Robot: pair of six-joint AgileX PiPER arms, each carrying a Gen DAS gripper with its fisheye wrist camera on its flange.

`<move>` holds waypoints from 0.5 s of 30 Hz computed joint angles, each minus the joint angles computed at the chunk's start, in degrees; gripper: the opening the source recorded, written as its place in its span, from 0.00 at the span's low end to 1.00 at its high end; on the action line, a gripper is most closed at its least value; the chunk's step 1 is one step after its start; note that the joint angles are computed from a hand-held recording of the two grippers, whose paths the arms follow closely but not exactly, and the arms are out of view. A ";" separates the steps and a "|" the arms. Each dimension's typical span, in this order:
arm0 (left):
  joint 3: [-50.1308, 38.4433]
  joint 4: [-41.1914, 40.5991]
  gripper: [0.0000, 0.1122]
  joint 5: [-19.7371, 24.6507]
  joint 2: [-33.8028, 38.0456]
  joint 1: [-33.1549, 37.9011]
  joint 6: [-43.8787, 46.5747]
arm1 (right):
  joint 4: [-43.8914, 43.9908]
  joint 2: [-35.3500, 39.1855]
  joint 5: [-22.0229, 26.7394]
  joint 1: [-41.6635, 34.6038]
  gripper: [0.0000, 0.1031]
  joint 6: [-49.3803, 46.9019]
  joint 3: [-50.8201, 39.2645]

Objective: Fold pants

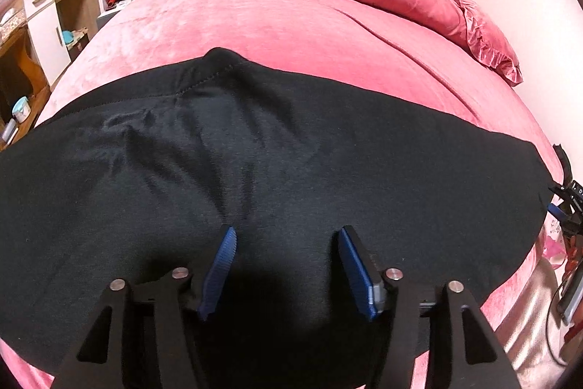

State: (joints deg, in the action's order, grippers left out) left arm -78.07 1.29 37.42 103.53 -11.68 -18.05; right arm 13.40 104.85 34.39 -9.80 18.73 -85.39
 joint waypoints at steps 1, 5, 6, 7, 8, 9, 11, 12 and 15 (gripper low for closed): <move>0.19 1.07 0.57 -0.25 -0.03 -0.52 -0.51 | 0.62 -0.44 -0.22 -1.07 0.56 0.18 0.88; -0.48 5.49 0.59 -0.13 0.72 -2.95 -3.37 | 11.23 0.16 -0.21 -6.26 0.57 -5.46 3.10; -0.57 5.63 0.59 0.00 0.75 -3.08 -3.54 | 13.73 0.82 0.31 -7.15 0.57 -6.92 3.08; -0.60 5.84 0.59 0.30 0.54 -3.61 -4.36 | 15.28 1.30 0.58 -7.83 0.57 -7.03 3.28; -0.63 5.07 0.59 0.40 0.35 -3.44 -4.15 | 19.12 1.41 -0.50 -8.58 0.57 -8.63 4.30; -0.47 4.27 0.59 0.34 0.01 -3.13 -3.82 | 22.81 1.21 -1.28 -9.47 0.57 -11.38 5.54; 0.32 2.21 0.59 -0.59 -0.86 -1.88 -2.70 | 29.41 1.30 -2.15 -10.86 0.59 -17.36 6.90; 0.68 1.96 0.59 -0.89 -1.24 -1.51 -2.71 | 32.01 1.46 -2.31 -11.23 0.59 -20.36 7.06; 0.87 5.41 0.59 -0.47 -1.99 -1.61 -6.25 | 37.87 3.40 -0.94 -12.39 0.59 -26.55 5.46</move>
